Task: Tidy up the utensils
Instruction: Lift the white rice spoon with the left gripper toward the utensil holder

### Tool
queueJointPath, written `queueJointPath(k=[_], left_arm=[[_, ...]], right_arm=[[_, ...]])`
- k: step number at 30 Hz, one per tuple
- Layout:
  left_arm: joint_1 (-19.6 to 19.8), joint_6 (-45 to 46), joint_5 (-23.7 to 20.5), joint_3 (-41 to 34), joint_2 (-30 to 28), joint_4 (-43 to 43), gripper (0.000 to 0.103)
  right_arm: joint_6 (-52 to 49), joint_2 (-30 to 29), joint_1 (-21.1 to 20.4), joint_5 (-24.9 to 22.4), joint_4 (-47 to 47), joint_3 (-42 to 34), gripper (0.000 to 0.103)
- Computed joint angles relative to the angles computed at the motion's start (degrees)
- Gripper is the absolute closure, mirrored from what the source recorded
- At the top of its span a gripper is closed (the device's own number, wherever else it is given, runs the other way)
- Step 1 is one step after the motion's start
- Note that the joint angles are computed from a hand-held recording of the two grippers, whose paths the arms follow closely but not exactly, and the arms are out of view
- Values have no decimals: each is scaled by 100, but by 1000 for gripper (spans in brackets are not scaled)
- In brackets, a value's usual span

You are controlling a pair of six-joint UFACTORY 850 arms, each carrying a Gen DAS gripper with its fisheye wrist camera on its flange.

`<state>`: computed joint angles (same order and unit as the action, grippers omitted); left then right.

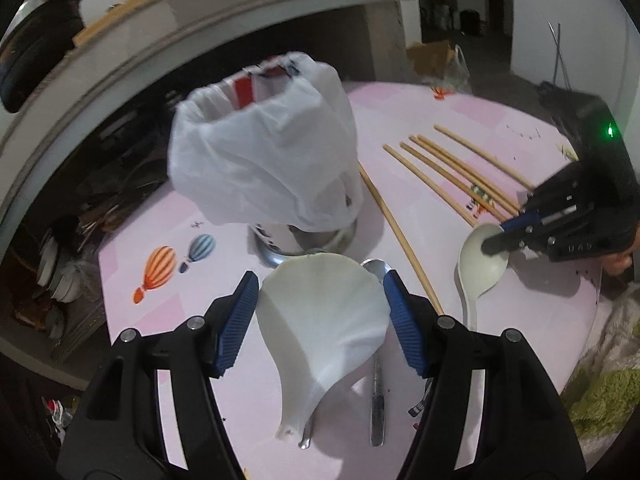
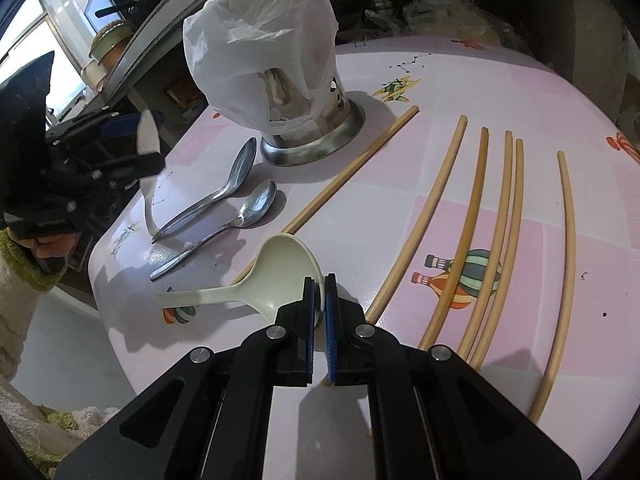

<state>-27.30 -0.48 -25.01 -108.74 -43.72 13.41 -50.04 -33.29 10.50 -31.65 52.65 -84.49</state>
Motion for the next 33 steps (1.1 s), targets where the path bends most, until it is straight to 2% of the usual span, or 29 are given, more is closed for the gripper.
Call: queueJointPath(k=[16,33], left_arm=[[-56,-2482,686,1083,829,2084,42],[-45,-3857,456,1293,1093,3190,42]], right_arm=[[36,323,66,352,24,290,99],[-634,764,195,790,588,524,99]])
